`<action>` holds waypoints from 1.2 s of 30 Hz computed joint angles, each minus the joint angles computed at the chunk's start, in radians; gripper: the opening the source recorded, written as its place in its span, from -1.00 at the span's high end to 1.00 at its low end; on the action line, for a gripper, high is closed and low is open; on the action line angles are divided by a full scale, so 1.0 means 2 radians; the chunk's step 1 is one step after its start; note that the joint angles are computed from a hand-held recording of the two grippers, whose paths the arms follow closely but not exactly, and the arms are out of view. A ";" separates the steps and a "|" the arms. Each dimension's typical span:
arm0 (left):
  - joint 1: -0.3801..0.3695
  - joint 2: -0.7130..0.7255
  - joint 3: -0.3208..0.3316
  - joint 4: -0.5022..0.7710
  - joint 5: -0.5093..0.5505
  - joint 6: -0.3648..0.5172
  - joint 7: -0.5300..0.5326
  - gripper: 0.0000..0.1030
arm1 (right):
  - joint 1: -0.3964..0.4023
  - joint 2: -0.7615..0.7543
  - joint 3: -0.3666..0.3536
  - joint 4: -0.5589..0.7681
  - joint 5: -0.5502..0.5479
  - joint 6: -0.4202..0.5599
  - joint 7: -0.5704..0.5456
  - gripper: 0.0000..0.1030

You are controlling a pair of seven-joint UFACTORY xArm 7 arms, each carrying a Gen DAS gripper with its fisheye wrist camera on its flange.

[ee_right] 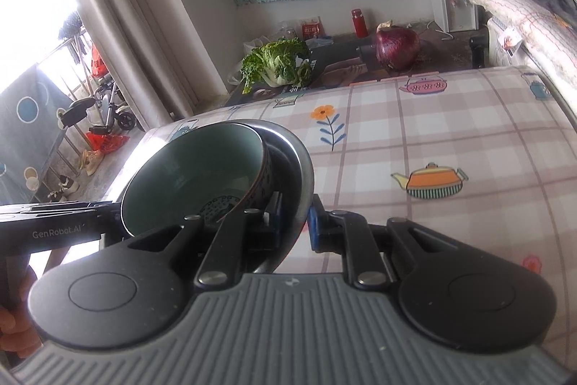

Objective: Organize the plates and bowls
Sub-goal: 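Lift the nested steel and teal bowls with both grippers and carry them to the plates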

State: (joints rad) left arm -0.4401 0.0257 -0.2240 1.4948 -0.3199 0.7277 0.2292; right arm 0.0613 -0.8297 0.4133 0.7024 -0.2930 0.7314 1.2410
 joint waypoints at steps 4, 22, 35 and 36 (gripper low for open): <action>0.002 -0.022 0.003 -0.025 -0.012 0.001 0.007 0.67 | 0.011 -0.008 0.011 0.003 0.009 0.019 0.010 0.74; 0.001 -0.103 0.023 -0.108 -0.055 0.011 0.034 0.67 | 0.044 -0.030 0.049 0.018 0.021 0.075 0.054 0.74; 0.000 -0.139 0.030 -0.150 -0.053 0.013 0.032 0.67 | 0.064 -0.030 0.064 0.015 0.026 0.084 0.083 0.74; 0.000 -0.140 0.030 -0.153 -0.052 0.013 0.031 0.67 | 0.066 -0.029 0.064 0.015 0.026 0.084 0.084 0.74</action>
State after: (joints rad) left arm -0.4410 -0.2552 -0.1633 1.1897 -0.4243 0.7546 0.2918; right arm 0.1928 -0.8883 0.5412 0.7318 -0.2403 0.8995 1.4091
